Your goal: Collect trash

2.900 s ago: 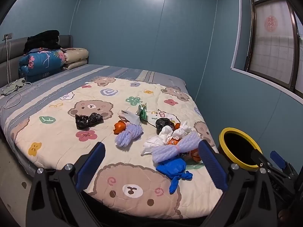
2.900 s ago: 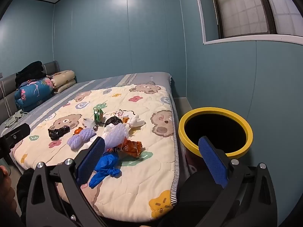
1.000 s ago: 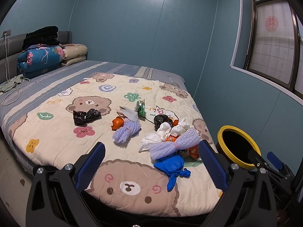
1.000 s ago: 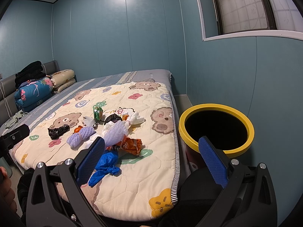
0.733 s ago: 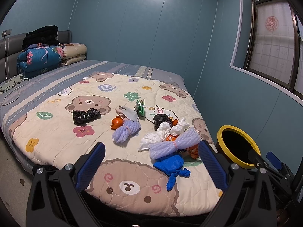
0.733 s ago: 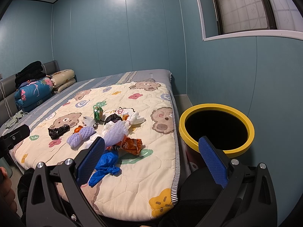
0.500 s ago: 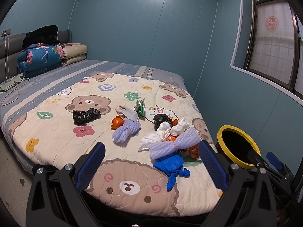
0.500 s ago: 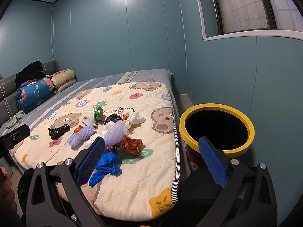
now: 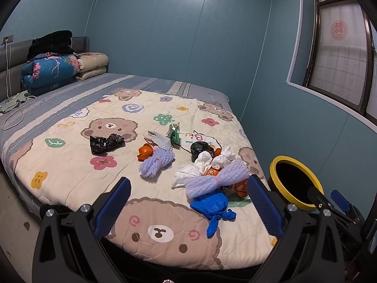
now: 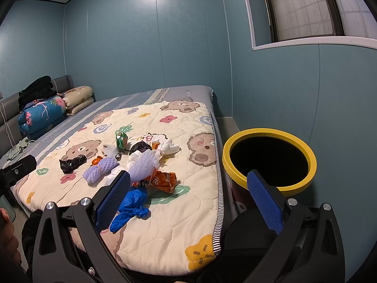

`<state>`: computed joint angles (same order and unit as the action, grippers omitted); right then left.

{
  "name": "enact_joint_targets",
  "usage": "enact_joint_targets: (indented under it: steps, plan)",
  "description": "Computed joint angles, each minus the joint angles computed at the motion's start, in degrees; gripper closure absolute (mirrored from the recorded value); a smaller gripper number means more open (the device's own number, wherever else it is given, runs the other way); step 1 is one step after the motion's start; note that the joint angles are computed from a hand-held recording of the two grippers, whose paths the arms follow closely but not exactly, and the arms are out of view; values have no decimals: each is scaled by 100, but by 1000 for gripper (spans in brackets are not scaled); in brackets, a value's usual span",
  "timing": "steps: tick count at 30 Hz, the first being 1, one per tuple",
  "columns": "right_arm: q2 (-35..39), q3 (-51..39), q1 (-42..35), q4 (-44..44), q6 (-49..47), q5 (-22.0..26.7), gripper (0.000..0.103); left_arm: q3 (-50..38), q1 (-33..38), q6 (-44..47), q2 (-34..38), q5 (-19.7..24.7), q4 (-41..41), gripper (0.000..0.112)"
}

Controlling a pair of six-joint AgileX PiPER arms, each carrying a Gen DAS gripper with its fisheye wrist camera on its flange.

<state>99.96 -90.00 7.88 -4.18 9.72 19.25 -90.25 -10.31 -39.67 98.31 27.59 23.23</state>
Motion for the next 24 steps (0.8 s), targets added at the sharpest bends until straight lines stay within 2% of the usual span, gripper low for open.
enact_joint_targets:
  steps: [9,12,16,19,22,24]
  plan:
    - [110,-24,-15,105,-76,-50,8,-23,16,46,6,19,-60,17]
    - [189,-219,-47,451,-445,141,8,-112,83,177,49,58,-210,17]
    - [324,-435,-83,1349,-1443,299,8,-394,314,770,211,178,-886,17]
    - [595,-919,-96,1978,-2236,782,8,-762,564,1219,447,422,-1415,17]
    - [974,-1475,-49,1978,-2520,1068,8,-1215,918,1903,750,724,-2205,17]
    - [1406,-2176,-23,1905,-2615,1560,8,-1804,1152,2112,1136,1164,-2354,17]
